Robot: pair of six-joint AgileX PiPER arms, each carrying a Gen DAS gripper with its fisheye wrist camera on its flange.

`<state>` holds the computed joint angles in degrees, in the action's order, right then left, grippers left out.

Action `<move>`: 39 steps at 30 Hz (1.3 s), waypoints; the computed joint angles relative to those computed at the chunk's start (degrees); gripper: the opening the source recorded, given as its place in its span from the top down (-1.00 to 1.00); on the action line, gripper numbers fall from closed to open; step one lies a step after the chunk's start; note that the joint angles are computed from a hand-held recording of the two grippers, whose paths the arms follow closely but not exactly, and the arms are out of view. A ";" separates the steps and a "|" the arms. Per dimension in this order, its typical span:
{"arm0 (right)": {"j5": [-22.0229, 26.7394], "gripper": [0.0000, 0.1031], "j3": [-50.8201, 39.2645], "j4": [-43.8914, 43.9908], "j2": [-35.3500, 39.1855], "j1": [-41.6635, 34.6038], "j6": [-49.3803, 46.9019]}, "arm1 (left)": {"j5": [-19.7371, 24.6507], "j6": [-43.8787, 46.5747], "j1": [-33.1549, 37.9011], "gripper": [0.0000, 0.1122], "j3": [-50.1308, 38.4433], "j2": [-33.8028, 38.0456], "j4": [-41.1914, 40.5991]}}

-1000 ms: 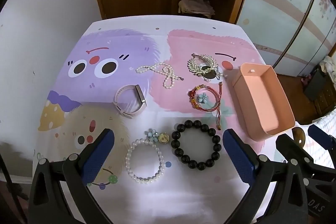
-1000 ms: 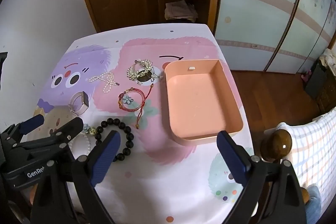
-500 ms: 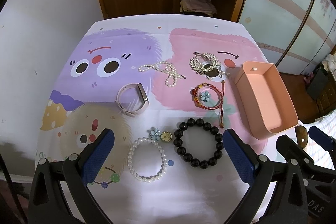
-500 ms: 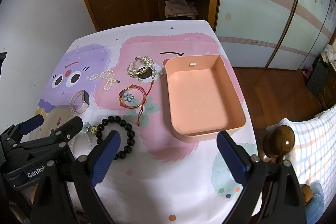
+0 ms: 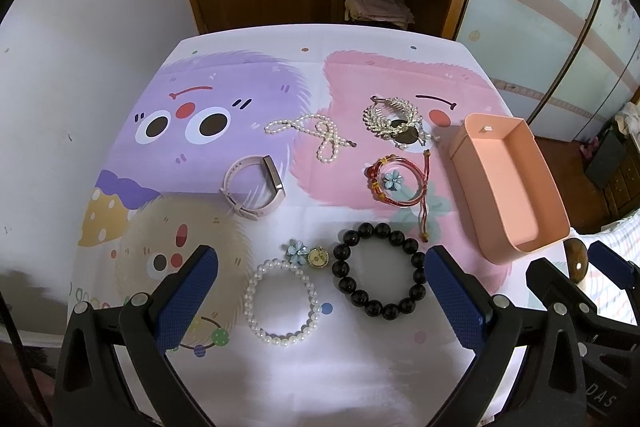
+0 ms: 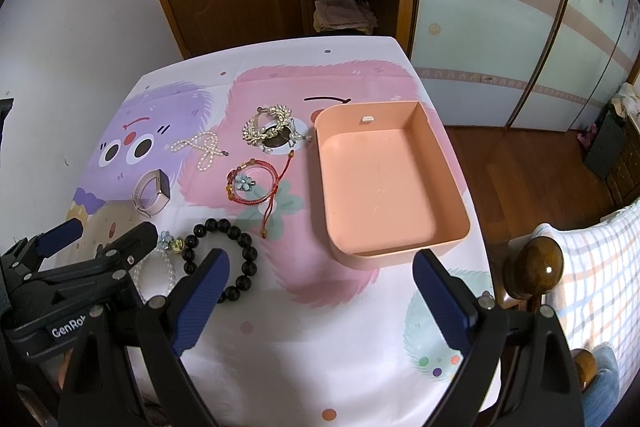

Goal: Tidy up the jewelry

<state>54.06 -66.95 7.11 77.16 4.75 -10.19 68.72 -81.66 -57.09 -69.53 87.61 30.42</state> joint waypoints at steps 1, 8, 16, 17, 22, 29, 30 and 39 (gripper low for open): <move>-0.02 -0.82 0.06 0.07 -0.01 -0.03 -0.03 | -0.03 -0.10 -0.06 -0.81 0.17 -0.07 0.00; -0.07 -0.82 0.21 0.24 -0.07 -0.09 -0.20 | 0.13 0.14 0.25 -0.81 -0.17 0.39 -0.57; -0.34 -0.82 0.65 0.15 -0.25 0.16 0.13 | 0.33 0.65 0.67 -0.81 -0.41 0.41 -0.90; -0.19 -0.82 0.41 -0.04 -0.16 0.27 0.30 | 0.31 0.68 0.71 -0.81 -0.40 0.39 -0.89; -0.22 -0.81 0.43 -0.02 -0.20 0.18 0.16 | 0.31 0.76 0.75 -0.81 -0.35 0.33 -0.98; -0.13 -0.80 0.45 -0.09 -0.25 0.33 0.26 | 0.48 0.84 0.93 -0.81 -0.08 -0.01 -1.18; -0.15 -0.80 0.48 -0.16 -0.27 0.37 0.32 | 0.51 0.90 1.00 -0.81 -0.04 -0.10 -1.24; -0.07 -0.80 0.49 -0.35 -0.32 0.62 0.75 | 0.67 1.09 1.07 -0.81 -0.31 0.04 -1.37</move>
<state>53.99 -66.45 6.76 76.84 5.37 -9.45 69.39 -80.57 -56.02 -69.84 87.65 29.05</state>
